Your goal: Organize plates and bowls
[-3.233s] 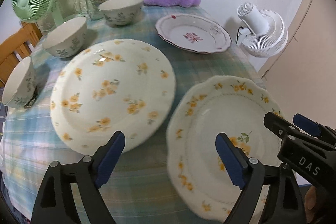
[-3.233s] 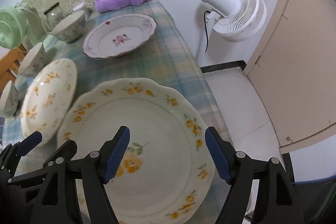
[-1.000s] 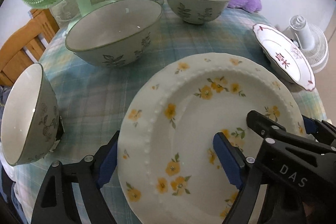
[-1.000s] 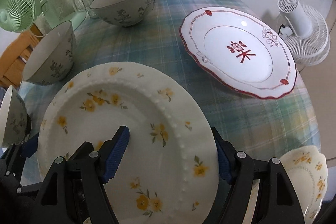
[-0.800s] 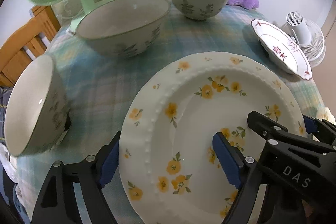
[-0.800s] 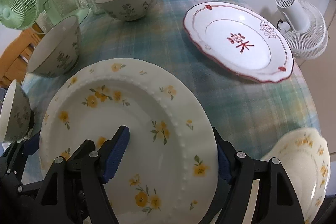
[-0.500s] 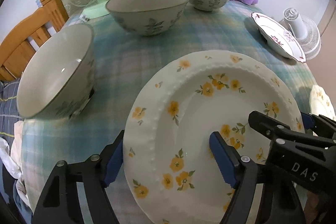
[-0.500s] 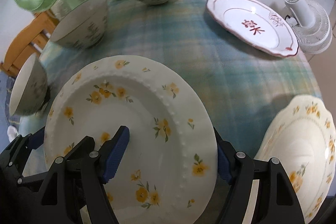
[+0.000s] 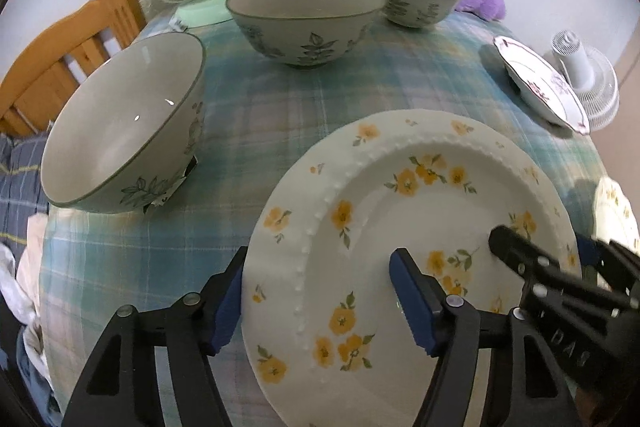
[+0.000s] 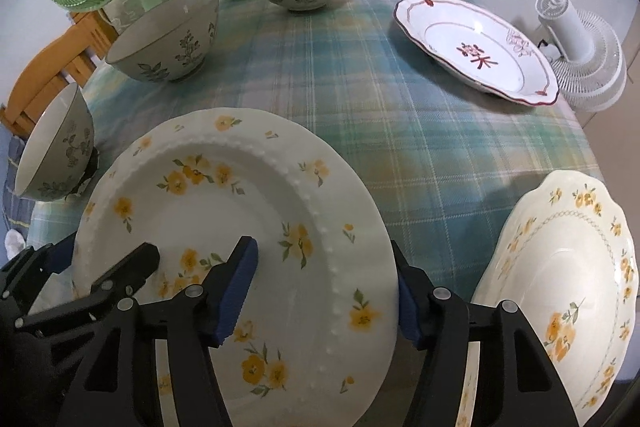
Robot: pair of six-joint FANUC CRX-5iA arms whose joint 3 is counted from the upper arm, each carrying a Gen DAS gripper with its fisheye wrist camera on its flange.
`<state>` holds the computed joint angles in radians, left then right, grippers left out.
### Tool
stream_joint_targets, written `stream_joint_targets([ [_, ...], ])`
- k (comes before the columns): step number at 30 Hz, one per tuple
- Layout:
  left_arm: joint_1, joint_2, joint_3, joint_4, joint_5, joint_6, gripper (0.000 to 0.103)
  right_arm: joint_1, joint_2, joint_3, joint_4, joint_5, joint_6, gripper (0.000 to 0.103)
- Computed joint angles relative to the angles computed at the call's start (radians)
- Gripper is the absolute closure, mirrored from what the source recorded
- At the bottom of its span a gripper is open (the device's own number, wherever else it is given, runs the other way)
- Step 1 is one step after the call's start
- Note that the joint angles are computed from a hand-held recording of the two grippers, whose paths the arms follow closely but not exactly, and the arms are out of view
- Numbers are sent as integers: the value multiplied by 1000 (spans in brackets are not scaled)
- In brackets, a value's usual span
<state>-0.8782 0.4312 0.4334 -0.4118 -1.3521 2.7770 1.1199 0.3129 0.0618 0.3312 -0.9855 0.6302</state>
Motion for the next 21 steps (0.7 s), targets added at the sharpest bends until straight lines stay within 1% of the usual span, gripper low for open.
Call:
stream_joint_targets([
  [9,-4,0,16,15,-31,-17,35,13,-2,15,3,-48,-21,37],
  [12,-8,-14,2,25,-24,-34,36,25,-7,16,10,-72,-36,38],
  [21,-57,-89,-68,11,13,-41,35,107,-73,-52,81,-134,-202,38],
])
